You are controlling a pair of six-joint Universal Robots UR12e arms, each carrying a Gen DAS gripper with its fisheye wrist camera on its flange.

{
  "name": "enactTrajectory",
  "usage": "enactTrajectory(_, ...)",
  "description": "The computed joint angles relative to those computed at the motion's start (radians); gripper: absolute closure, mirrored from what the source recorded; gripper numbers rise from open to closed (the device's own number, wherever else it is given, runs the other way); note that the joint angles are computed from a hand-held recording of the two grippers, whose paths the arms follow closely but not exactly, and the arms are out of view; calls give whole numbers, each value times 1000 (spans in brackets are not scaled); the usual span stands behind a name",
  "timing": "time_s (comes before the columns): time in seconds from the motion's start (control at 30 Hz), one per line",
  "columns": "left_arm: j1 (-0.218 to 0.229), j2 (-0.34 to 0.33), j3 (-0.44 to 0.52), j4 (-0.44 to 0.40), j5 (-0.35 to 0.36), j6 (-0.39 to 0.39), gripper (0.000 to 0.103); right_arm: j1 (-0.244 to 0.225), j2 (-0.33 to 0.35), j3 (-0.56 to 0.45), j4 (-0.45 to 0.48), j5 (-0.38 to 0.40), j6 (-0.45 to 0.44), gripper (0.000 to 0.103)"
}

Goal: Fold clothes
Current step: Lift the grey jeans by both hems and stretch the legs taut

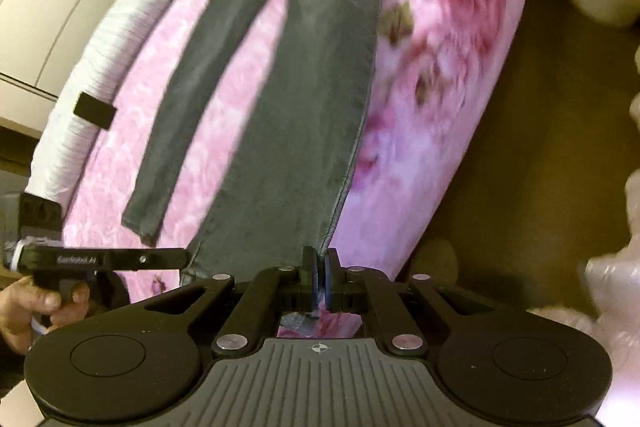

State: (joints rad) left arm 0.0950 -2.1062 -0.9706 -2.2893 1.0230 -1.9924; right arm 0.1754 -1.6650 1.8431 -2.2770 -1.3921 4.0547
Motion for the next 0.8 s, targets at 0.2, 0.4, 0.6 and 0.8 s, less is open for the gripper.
enactTrajectory(0.2,17,-3,32,4,-56,29,103,-4,-12,19,-168,1,-24,101)
enactTrajectory(0.4,-7,23,-89,133,141,-34,103,2,12,31,-11,1,17,101)
enactTrajectory(0.6,-1,39,-123,177,152,-24,103,-13,23,78,-105,50,61,101)
enactTrajectory(0.8,-6,30,-142,259,109,-103,78,-6,31,71,-186,81,84,101)
